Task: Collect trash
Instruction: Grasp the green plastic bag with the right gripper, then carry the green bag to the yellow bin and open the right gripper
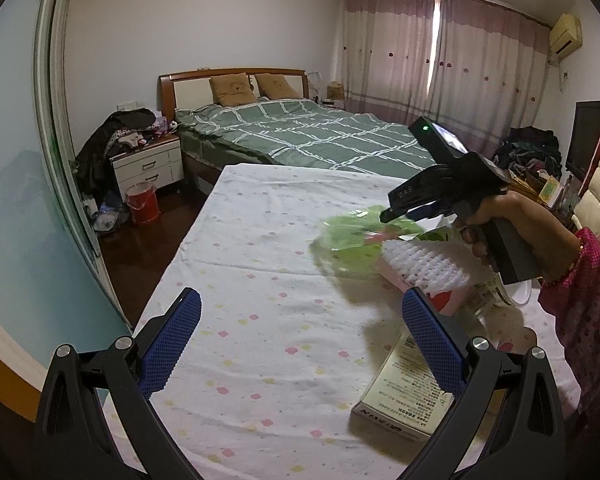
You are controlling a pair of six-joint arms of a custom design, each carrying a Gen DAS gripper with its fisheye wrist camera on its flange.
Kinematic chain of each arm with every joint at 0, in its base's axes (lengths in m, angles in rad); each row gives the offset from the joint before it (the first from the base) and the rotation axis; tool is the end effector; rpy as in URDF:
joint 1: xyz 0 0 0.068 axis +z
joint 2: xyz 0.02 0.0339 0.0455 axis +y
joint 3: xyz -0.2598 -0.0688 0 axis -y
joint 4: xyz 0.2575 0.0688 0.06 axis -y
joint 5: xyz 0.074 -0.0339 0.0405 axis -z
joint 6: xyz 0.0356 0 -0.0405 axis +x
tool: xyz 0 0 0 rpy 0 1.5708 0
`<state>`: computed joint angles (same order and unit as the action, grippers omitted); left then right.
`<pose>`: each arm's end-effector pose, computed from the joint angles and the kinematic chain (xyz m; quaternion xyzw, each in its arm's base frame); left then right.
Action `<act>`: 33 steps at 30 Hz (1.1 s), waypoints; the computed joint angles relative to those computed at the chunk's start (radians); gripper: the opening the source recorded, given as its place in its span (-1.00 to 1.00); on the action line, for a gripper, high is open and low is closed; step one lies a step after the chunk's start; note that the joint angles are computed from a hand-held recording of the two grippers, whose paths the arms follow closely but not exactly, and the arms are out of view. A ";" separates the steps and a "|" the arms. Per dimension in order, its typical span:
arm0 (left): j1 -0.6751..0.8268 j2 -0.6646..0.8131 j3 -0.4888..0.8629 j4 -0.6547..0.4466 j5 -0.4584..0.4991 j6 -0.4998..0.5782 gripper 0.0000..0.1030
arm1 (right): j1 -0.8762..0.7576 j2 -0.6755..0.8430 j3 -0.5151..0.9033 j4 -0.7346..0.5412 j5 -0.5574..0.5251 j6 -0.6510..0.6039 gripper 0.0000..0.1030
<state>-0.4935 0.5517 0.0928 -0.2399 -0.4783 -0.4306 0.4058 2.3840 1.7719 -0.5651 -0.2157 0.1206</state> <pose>0.1284 -0.0505 0.1215 -0.0723 0.8834 0.0093 0.4630 0.4524 0.2027 0.0927 -0.1594 0.9621 0.1525 0.1602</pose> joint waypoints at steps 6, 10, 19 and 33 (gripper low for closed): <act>-0.007 -0.001 0.000 -0.004 -0.002 -0.005 0.93 | -0.010 -0.073 -0.075 0.055 -0.038 0.034 -0.84; -0.024 0.000 0.004 -0.007 -0.013 -0.009 0.93 | -0.013 -0.193 -0.175 0.123 -0.047 0.046 -0.85; -0.099 0.025 0.020 0.006 -0.024 -0.019 0.93 | -0.116 -0.583 -0.507 0.263 -0.082 0.007 -0.85; -0.338 0.439 0.108 0.312 -0.014 -0.047 0.93 | -0.958 -0.790 -0.942 0.409 -0.224 -0.205 -0.84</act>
<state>-0.8320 0.9903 0.2004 0.0719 -0.4927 -0.4771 -0.5520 1.5937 0.8299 -0.1557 -0.4396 -0.0839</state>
